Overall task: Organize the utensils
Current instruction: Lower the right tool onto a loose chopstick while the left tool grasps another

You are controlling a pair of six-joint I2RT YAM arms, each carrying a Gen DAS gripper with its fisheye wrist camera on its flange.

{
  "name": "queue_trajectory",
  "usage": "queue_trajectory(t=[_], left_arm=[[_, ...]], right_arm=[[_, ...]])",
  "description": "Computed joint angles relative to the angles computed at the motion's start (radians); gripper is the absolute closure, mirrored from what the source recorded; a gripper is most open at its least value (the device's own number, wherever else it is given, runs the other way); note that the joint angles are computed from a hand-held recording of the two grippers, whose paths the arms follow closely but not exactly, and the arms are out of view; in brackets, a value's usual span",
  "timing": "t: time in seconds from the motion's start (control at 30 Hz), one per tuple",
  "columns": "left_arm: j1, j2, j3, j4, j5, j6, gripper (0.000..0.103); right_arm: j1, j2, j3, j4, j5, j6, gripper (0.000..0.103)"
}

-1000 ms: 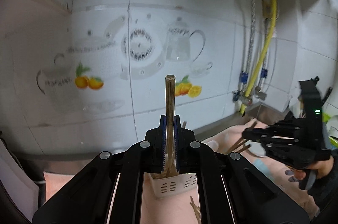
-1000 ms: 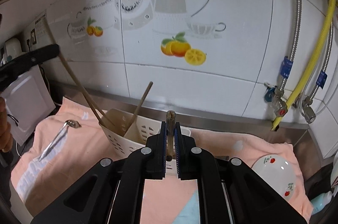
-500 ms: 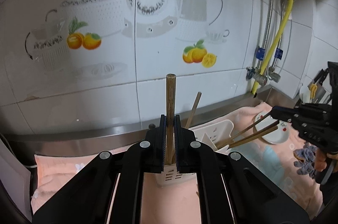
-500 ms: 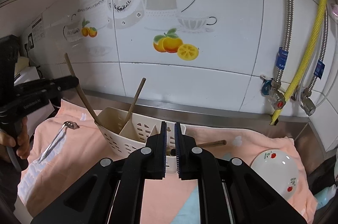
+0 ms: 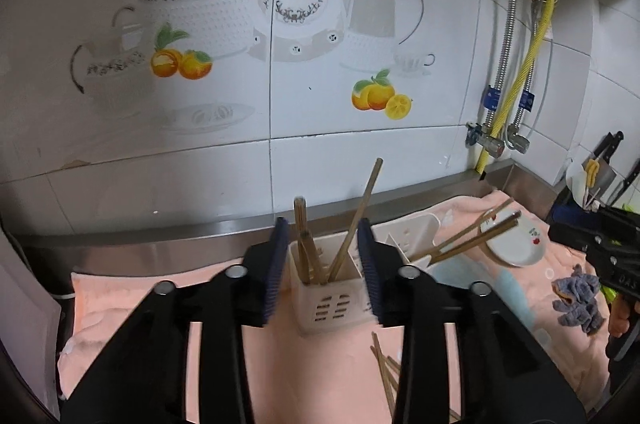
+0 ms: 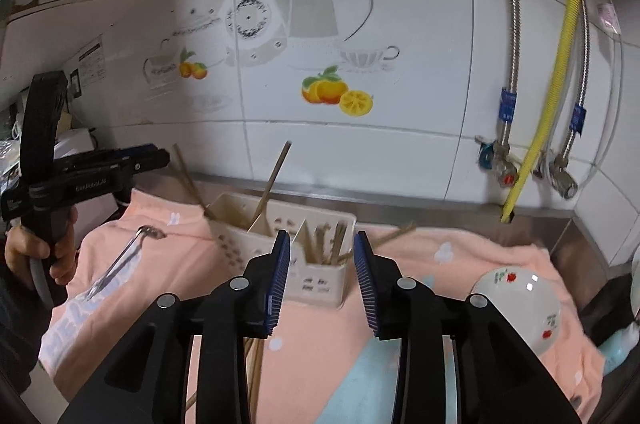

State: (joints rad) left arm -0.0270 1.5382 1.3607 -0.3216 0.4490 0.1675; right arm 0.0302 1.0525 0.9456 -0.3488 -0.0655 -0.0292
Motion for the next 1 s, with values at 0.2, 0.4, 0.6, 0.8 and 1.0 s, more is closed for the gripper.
queue_trajectory(t=[0.2,0.4,0.6,0.8,1.0], left_arm=[[0.038,-0.124,-0.157,0.039,0.032,0.011,0.04],[0.084,-0.236,-0.328,0.074,0.068,0.024,0.022],[0.108,-0.325,-0.481,0.101,0.058,0.072,0.006],[0.141,-0.367,-0.585,0.099,0.084,0.092,0.005],[0.184,-0.384,-0.67,0.108,0.084,0.094,0.005]], right_arm=[[0.066,-0.117,-0.156,0.015,0.045,0.026,0.066],[0.162,-0.196,-0.318,0.032,0.117,0.063,0.064],[0.267,-0.232,-0.447,0.057,0.203,0.111,0.061],[0.375,-0.249,-0.566,0.079,0.293,0.168,0.061],[0.4,-0.243,-0.67,0.126,0.28,0.245,0.061]])
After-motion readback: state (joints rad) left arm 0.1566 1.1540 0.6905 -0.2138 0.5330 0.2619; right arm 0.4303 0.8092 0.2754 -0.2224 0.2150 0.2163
